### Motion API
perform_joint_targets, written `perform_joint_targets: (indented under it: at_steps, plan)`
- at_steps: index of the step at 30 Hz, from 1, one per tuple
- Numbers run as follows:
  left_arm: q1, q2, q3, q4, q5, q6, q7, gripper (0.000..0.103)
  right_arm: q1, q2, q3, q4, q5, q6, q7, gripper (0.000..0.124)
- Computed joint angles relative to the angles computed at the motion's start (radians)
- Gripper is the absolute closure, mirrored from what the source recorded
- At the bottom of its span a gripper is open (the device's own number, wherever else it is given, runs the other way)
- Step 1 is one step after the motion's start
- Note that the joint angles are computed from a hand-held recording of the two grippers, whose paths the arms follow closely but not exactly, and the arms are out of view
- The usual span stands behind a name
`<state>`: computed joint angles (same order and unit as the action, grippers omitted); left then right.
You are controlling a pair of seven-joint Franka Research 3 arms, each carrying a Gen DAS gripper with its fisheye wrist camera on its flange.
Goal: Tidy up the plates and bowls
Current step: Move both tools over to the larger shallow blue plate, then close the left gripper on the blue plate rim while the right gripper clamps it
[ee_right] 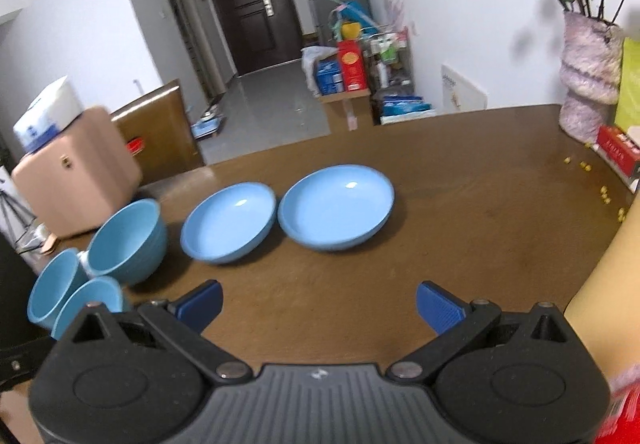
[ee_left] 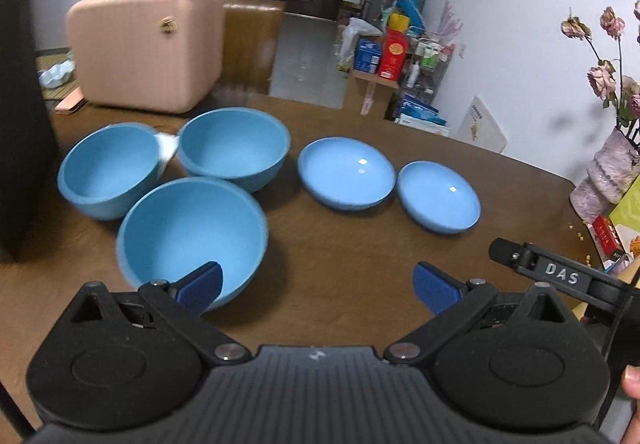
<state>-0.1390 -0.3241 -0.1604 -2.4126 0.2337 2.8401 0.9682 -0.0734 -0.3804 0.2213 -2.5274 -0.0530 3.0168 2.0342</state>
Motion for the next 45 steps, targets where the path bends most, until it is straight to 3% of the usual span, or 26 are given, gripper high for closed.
perform_joint_targets:
  at_steps: [3, 6, 9, 13, 21, 27, 30, 34, 37, 40, 45]
  plan:
    - [0.013, 0.077, -0.026, 0.076, 0.032, -0.008, -0.024, 0.000, -0.081, 0.046, 0.046, 0.041, -0.053, 0.013, 0.054, 0.021]
    - [-0.011, 0.146, -0.015, 0.137, 0.009, 0.001, 0.012, 0.000, -0.140, 0.091, 0.074, 0.071, -0.116, 0.026, 0.123, 0.021]
    - [-0.011, 0.214, -0.028, 0.196, 0.035, 0.013, 0.007, 0.000, -0.148, 0.155, 0.053, 0.102, -0.155, 0.050, 0.159, 0.021]
    - [-0.019, 0.308, -0.036, 0.286, 0.058, -0.017, 0.006, 0.000, -0.239, 0.233, 0.101, 0.172, -0.334, 0.022, 0.328, 0.021]
    - [-0.049, 0.487, -0.031, 0.468, 0.094, -0.055, -0.036, 0.000, -0.209, 0.356, 0.010, 0.299, -0.470, -0.032, 0.453, 0.021]
    - [-0.085, 0.613, -0.030, 0.619, 0.091, -0.124, -0.040, 0.001, -0.145, 0.442, -0.059, 0.378, -0.404, -0.045, 0.382, 0.023]
    - [-0.095, 0.663, -0.028, 0.680, 0.081, -0.154, -0.045, 0.011, -0.118, 0.478, -0.080, 0.408, -0.332, -0.035, 0.306, 0.026]
    - [-0.100, 0.725, -0.031, 0.759, 0.049, -0.209, -0.040, 0.032, -0.050, 0.521, -0.152, 0.458, -0.380, -0.058, 0.357, 0.037]
    - [-0.105, 0.764, -0.030, 0.802, 0.038, -0.237, -0.039, 0.042, -0.045, 0.545, -0.157, 0.470, -0.281, -0.036, 0.283, 0.041]
    - [-0.102, 0.793, -0.032, 0.833, 0.020, -0.244, -0.031, 0.053, -0.057, 0.559, -0.140, 0.471, -0.162, -0.009, 0.172, 0.046]
    - [-0.104, 0.827, -0.033, 0.875, 0.001, -0.258, -0.023, 0.064, 0.026, 0.574, -0.221, 0.482, -0.168, 0.019, 0.164, 0.052]
